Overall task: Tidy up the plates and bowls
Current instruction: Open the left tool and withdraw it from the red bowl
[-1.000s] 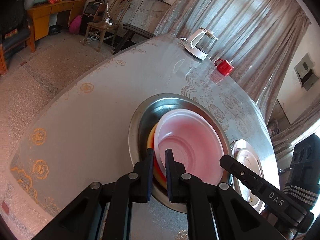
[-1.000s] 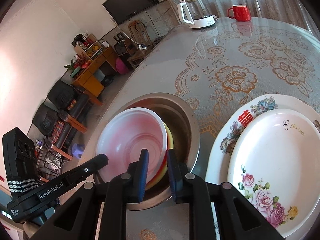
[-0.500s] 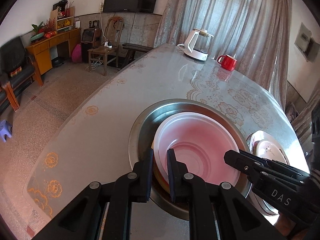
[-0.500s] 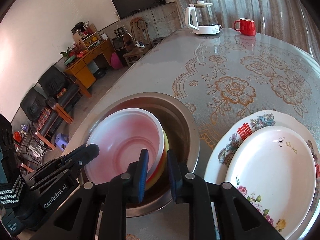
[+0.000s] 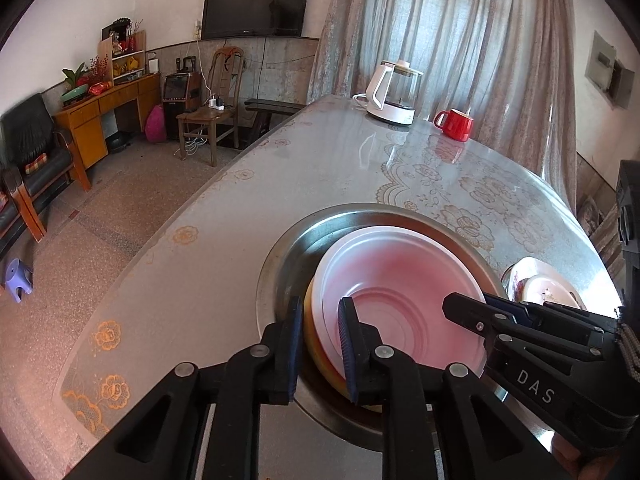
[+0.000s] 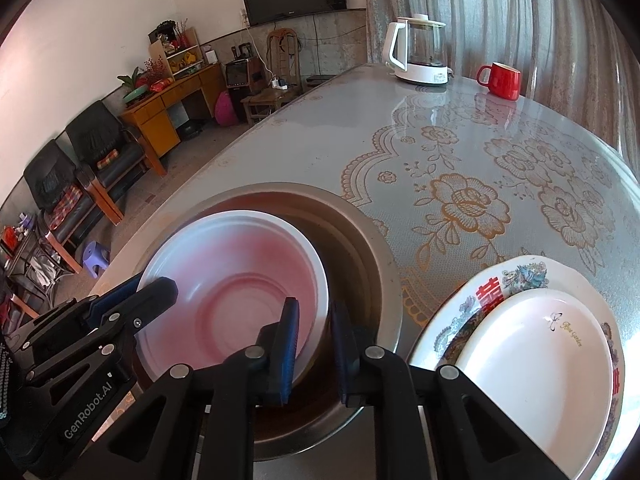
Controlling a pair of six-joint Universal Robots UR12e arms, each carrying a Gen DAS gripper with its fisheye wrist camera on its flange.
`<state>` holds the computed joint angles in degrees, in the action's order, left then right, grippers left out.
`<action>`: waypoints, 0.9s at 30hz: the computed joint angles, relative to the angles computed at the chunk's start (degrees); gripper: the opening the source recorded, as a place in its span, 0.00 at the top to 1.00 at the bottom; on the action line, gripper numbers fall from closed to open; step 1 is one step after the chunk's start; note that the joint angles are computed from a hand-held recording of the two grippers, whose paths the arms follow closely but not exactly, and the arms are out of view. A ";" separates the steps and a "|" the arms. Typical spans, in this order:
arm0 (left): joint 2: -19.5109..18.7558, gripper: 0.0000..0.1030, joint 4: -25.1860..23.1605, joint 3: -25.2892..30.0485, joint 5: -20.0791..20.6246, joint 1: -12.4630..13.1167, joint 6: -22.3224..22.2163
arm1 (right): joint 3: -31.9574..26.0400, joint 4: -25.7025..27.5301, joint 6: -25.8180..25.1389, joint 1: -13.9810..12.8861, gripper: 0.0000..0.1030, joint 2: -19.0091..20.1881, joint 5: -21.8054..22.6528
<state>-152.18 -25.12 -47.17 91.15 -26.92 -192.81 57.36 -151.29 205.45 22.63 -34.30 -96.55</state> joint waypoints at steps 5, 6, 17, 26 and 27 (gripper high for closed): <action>0.05 0.82 0.25 -0.16 0.07 -0.03 0.16 | -0.01 -0.17 -0.09 0.19 0.84 0.01 -0.41; 0.04 0.82 0.29 -0.16 0.01 -0.04 0.15 | 0.17 -0.50 0.09 0.14 0.83 -0.05 -0.03; 0.19 0.81 0.59 -0.47 -0.46 -0.08 -0.35 | 3.54 -5.81 2.07 0.18 0.72 -1.69 0.85; 1.01 0.74 2.18 -2.08 -2.21 0.05 -1.49 | 7.56 -9.99 6.03 -0.32 0.70 -3.67 0.38; 1.09 0.74 2.30 -2.22 -2.37 0.07 -1.64 | 7.93 -10.28 6.45 -0.41 0.70 -3.84 0.42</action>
